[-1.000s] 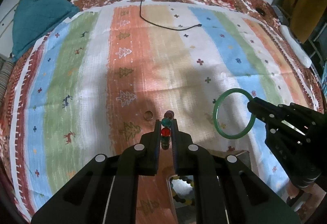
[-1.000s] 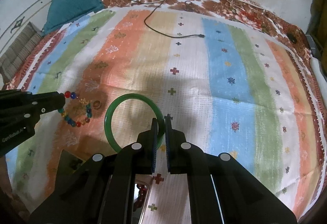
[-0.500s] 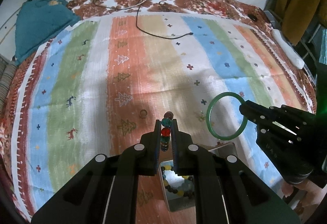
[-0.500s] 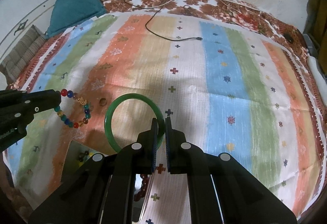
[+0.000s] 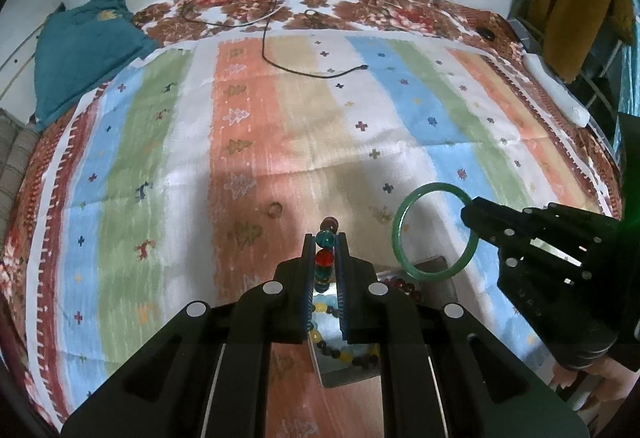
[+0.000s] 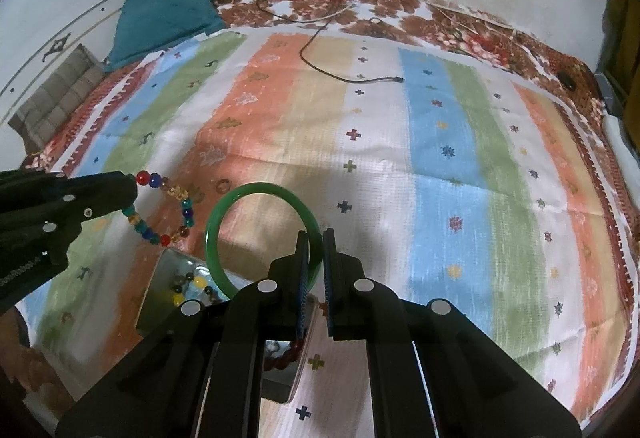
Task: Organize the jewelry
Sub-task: 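Lift both held items and carry them over the silver tin, then lower both tools into the tin and open them to release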
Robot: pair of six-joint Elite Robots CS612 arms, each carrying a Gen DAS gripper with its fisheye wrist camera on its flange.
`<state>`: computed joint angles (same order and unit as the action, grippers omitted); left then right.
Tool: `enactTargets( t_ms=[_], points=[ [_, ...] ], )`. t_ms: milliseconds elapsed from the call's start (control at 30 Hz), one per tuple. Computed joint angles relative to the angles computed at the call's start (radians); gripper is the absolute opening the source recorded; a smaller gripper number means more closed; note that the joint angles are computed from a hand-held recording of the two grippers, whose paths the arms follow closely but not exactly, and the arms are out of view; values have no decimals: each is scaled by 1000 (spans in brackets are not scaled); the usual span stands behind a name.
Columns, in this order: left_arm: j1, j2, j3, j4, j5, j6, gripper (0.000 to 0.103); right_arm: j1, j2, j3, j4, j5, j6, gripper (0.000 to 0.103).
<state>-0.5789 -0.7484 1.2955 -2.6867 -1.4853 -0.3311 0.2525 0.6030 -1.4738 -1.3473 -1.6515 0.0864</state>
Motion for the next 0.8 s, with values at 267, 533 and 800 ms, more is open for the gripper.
enactTargets(
  t_ms=[267, 533, 800],
  points=[
    [-9, -23, 48, -45, 4, -12, 6, 4, 16, -37, 16, 1, -6, 8],
    [-12, -41, 84, -79, -4, -20, 3, 6, 25, -60, 38, 8, -7, 8],
    [-4, -40, 82, -74, -13, -45, 3, 7, 27, -64, 55, 8, -1, 8]
  ],
)
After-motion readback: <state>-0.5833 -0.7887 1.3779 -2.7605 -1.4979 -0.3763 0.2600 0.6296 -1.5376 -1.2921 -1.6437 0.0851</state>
